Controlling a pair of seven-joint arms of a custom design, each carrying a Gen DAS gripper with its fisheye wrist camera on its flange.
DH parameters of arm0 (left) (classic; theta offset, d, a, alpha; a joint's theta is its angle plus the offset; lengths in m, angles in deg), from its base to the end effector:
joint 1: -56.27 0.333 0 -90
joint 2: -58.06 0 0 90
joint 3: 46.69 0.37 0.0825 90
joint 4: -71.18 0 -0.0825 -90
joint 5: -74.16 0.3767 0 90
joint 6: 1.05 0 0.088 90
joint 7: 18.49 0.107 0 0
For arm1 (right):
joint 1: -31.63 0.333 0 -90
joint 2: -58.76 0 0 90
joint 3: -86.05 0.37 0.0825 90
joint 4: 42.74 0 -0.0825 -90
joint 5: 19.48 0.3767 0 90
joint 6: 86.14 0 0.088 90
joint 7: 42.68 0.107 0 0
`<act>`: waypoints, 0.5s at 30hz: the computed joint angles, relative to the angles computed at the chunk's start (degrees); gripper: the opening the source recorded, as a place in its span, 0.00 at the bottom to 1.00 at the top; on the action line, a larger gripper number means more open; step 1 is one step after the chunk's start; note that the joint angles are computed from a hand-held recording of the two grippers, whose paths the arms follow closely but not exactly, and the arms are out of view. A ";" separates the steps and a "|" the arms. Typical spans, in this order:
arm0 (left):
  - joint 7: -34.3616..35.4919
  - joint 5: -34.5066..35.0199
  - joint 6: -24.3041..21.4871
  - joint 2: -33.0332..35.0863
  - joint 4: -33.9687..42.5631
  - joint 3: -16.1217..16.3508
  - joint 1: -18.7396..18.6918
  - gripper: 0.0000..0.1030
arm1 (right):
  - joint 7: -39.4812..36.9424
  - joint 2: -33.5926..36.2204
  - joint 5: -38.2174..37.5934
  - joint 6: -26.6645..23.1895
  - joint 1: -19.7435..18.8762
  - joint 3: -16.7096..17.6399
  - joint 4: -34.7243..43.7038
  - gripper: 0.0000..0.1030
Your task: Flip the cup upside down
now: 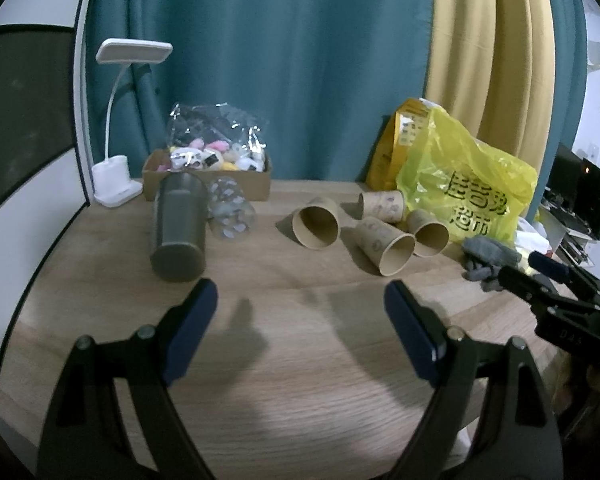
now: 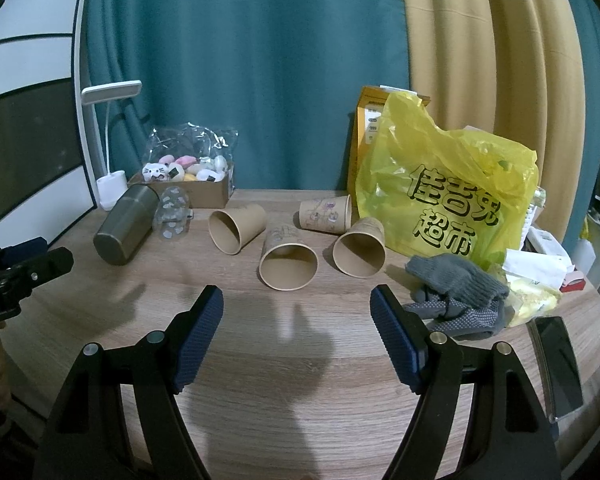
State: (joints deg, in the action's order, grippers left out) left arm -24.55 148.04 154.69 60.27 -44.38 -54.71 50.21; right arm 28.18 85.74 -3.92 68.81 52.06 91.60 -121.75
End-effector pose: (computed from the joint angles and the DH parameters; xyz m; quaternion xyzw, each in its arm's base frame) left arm 0.5654 -0.1765 0.5440 -0.7245 0.4888 -0.3289 0.3578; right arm 0.6991 0.3086 0.5965 -0.7916 0.4367 -0.1819 0.3868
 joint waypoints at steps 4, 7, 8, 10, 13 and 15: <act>-0.53 0.10 -0.52 -0.17 -0.24 -0.03 -0.05 0.84 | -0.18 -0.01 0.13 0.06 -0.07 0.07 -0.02 0.77; -0.95 0.40 -0.91 -0.19 -0.19 -0.11 -0.11 0.84 | -0.13 0.01 0.14 -0.03 -0.04 0.02 0.02 0.77; -0.95 0.40 -0.91 -0.19 -0.19 -0.11 -0.11 0.84 | -0.18 -0.01 0.17 0.07 -0.04 0.03 -0.05 0.77; -0.82 0.27 -0.67 -0.20 -0.24 -0.08 -0.06 0.84 | -0.13 0.01 0.10 0.00 0.01 -0.03 0.00 0.77; -0.51 -0.06 -0.96 -0.17 -0.14 -0.18 -0.15 0.84 | -0.07 -0.02 0.07 -0.02 0.06 -0.07 -0.05 0.77; -0.71 0.13 -0.78 -0.26 -0.24 -0.12 -0.10 0.84 | -0.15 -0.02 0.16 0.02 0.00 0.00 -0.05 0.77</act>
State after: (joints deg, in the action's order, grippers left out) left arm -25.26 148.18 153.91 60.01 -44.62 -54.82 50.10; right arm 28.03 85.72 -3.76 68.83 52.07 91.60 -121.81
